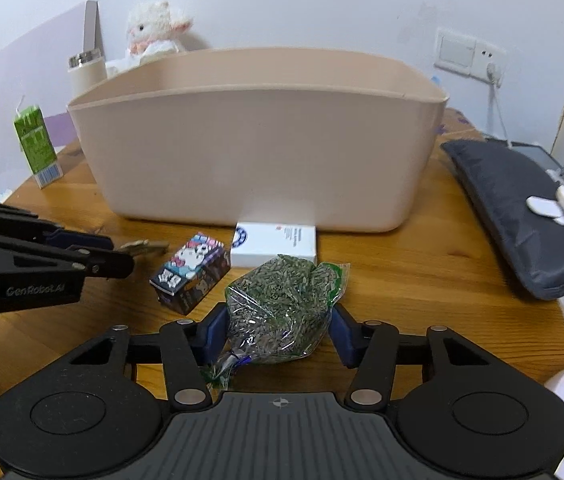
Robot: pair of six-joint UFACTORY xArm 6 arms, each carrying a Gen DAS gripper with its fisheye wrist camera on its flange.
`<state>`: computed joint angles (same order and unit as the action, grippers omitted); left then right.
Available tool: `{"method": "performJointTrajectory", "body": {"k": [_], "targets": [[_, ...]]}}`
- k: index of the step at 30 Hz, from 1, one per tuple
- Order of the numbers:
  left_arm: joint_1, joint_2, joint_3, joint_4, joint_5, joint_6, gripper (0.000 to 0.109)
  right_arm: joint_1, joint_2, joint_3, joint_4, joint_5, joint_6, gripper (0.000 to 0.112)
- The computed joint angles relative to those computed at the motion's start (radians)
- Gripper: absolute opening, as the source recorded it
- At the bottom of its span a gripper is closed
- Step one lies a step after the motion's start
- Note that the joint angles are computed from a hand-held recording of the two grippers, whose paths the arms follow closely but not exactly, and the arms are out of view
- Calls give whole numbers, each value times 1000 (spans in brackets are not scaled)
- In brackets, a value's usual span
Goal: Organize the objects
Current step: 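Carry sticks and green bag into the bin and open both tools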
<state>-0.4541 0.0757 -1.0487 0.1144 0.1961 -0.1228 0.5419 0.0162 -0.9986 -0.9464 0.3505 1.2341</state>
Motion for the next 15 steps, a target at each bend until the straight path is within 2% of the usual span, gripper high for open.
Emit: {"method": "performJointTrajectory", "body": {"k": [4, 6, 7, 15], "targets": [[-6, -52, 27, 11, -11, -2, 18, 4, -47, 9, -77, 13, 56, 50], [-10, -66, 27, -15, -9, 22, 5, 3, -70, 11, -119, 19, 88, 50], [-10, -69, 24, -14, -6, 21, 3, 3, -80, 12, -135, 22, 103, 50], [-3, -87, 27, -35, -6, 36, 2, -8, -111, 5, -186, 26, 130, 50]]}}
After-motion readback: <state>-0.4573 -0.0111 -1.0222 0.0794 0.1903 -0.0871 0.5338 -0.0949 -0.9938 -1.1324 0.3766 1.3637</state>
